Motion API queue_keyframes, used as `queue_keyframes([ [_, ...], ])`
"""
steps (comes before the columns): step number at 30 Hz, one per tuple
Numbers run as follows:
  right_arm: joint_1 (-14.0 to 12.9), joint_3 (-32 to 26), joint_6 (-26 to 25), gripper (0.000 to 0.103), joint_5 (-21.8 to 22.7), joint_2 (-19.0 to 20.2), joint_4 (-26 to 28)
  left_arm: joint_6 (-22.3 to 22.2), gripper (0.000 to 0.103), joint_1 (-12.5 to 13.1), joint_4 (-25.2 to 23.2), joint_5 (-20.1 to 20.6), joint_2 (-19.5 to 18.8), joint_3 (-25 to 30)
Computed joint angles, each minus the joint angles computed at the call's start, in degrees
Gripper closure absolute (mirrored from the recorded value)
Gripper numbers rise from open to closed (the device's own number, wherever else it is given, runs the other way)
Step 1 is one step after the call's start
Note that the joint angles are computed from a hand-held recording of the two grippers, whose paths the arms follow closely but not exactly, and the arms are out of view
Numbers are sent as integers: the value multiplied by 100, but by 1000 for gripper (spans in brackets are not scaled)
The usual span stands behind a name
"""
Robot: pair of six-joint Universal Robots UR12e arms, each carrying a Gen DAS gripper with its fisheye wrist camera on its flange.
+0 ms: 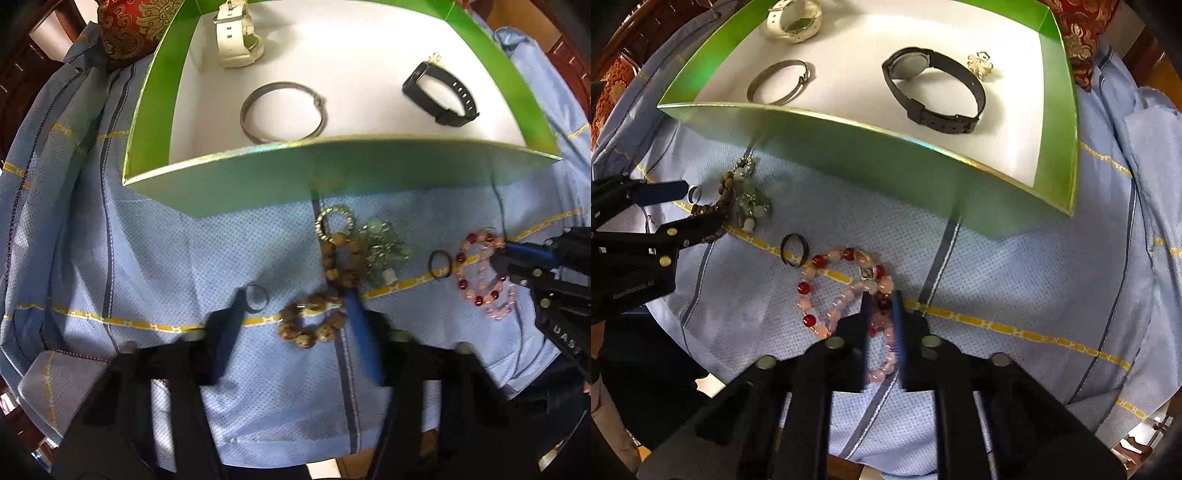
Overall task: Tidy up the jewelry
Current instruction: 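Grasp the brown wooden bead bracelet with the left tool while the right tool grasps the red-pink bead bracelet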
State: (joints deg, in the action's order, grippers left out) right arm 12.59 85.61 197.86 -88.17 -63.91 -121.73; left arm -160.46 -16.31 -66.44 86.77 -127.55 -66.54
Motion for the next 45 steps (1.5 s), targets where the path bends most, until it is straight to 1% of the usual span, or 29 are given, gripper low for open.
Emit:
queue_keyframes([
  [1, 0, 12, 20, 95, 44, -13, -71, -46, 83, -32, 45, -12, 34, -56],
  [3, -12, 89, 59, 95, 113, -78, -335, -109, 91, -21, 156, 11, 44, -78],
  [5, -41, 182, 91, 95, 201, -162, -681, -148, 95, 9, 188, -95, 51, -76],
  [9, -104, 316, 122, 95, 333, -309, -1206, -201, 95, 109, 383, -439, 147, -168],
  [11, -135, 394, 162, 95, 363, -366, -1405, -215, 94, 135, 429, -506, 163, -176],
  [13, -170, 469, 183, 95, 380, -398, -1555, -198, 85, 137, 422, -498, 156, -176],
  [14, -181, 516, 196, 95, 381, -431, -1592, -191, 83, 113, 390, -466, 163, -157],
  [17, -126, 308, 307, 95, 303, -338, -1359, -88, 79, 46, 351, -349, 101, -105],
  [19, -144, 320, 298, 95, 298, -336, -1237, -46, 73, 6, 384, -249, 96, -127],
  [20, -147, 332, 282, 95, 292, -347, -1185, -32, 72, -3, 428, -214, 105, -179],
  [24, -138, 353, 215, 95, 287, -367, -1114, 18, 68, -33, 391, -286, 25, -90],
  [26, -129, 331, 202, 95, 270, -349, -1081, 40, 64, -62, 365, -239, -17, -47],
  [28, -128, 322, 205, 95, 263, -338, -1070, 49, 63, -105, 328, -160, -70, 8],
  [30, -122, 298, 216, 95, 231, -321, -1035, 102, 63, -118, 296, -167, -77, 15],
  [31, -120, 291, 221, 95, 211, -316, -1004, 94, 72, -122, 272, -160, -88, 26],
  [32, -116, 282, 224, 95, 197, -310, -972, 46, 79, -146, 245, -135, -115, 50],
  [33, -111, 271, 228, 95, 176, -300, -935, 8, 87, -168, 189, -77, -145, 89],
  [35, -103, 246, 236, 95, 142, -278, -880, 6, 88, -182, 305, -27, -132, 58],
  [36, -103, 250, 240, 95, 137, -279, -886, -1, 88, -177, 407, -58, -100, 17],
  [37, -105, 262, 253, 95, 133, -288, -921, -21, 93, -165, 493, -126, -66, -18],
  [38, -107, 280, 273, 95, 131, -303, -982, -40, 92, -152, 562, -194, -24, -60],
  [42, -143, 370, 232, 95, 293, -398, -1259, -99, 92, -47, 930, -680, 170, -229],
  [45, -162, 457, 208, 95, 457, -478, -1572, -114, 92, -6, 1191, -983, 305, -353],
])
